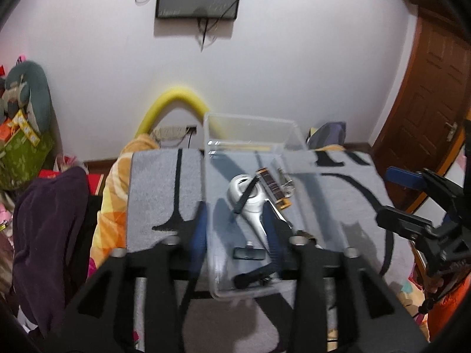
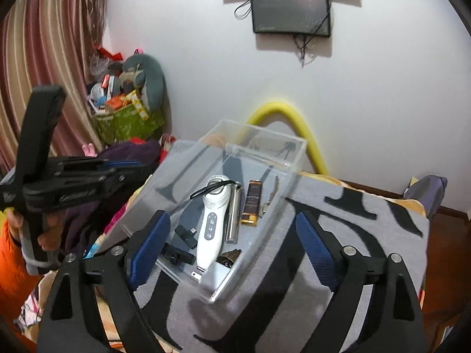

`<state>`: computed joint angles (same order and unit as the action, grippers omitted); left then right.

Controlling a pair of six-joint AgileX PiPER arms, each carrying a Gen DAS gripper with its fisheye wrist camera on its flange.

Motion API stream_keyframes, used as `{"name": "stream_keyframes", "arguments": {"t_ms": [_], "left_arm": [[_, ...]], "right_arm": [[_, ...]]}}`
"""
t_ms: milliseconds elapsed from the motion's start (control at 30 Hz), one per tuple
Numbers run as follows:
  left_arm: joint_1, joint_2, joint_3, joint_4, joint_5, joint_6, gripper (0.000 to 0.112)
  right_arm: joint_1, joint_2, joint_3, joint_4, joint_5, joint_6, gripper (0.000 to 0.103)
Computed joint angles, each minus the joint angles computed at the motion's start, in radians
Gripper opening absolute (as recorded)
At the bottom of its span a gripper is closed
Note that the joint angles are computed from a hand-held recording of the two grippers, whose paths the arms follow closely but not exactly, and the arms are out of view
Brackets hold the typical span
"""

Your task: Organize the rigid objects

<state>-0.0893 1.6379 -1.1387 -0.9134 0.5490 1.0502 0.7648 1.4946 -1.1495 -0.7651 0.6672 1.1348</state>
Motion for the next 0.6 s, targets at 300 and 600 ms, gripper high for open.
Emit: {"name": "stream_keyframes", "arguments": {"t_ms": [300, 600], "left_arm": [[0.033, -0.246, 0.29, -0.456, -0.008, 0.509, 0.081], [-0.012, -0.362, 0.489, -0.727, -0.041, 0.794, 0.09]], "right_arm": [[0.205, -0.055, 0.068, -0.253, 0.216, 0.287, 0.103], [0.313, -0.079, 0.166, -0.329, 0.291, 0.517, 0.103]]}}
